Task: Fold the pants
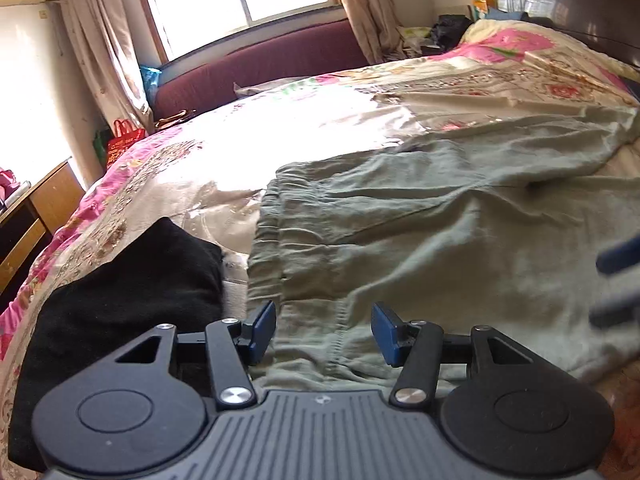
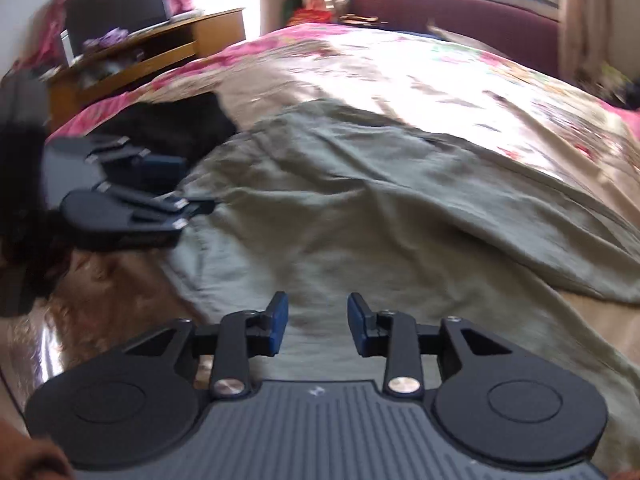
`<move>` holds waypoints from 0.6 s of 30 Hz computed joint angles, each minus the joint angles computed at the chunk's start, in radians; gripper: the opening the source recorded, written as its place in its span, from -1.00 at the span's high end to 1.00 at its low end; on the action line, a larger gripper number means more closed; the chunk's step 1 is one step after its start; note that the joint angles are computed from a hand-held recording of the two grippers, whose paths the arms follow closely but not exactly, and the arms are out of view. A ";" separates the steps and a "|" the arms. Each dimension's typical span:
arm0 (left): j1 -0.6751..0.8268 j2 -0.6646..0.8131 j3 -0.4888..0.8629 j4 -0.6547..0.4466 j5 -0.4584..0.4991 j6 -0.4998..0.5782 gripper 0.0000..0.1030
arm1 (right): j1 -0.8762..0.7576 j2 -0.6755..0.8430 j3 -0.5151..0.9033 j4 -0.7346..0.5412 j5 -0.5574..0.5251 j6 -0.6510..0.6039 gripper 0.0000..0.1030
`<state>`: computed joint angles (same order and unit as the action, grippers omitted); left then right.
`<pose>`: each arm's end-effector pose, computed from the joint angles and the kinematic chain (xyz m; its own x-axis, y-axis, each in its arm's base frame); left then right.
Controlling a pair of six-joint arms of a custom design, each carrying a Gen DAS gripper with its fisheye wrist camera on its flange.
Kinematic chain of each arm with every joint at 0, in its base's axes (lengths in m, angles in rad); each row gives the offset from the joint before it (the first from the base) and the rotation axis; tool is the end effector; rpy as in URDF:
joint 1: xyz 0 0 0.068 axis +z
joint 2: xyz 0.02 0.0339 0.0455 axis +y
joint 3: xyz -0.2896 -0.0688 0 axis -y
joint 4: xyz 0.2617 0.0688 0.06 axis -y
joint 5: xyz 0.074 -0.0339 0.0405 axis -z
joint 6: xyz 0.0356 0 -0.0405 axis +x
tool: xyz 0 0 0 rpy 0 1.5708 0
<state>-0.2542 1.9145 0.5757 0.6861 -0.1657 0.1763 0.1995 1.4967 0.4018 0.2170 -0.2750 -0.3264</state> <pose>0.3139 -0.0755 0.0790 -0.5575 0.3236 -0.7646 0.2224 0.9455 0.2380 0.2342 0.0572 0.1139 -0.5987 -0.4359 -0.6720 -0.5835 0.8121 -0.0069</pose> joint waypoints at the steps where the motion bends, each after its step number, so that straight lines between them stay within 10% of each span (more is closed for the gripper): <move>1: 0.018 0.019 0.028 -0.010 0.016 0.002 -0.37 | 0.056 0.012 -0.012 0.037 0.026 -0.007 0.06; 9: 0.084 0.148 0.203 -0.158 0.066 -0.016 -0.57 | 0.284 0.195 0.021 0.213 0.170 -0.042 -0.04; 18: 0.136 0.069 0.111 -0.170 0.055 0.038 0.13 | 0.318 0.227 0.099 0.143 0.120 0.144 0.58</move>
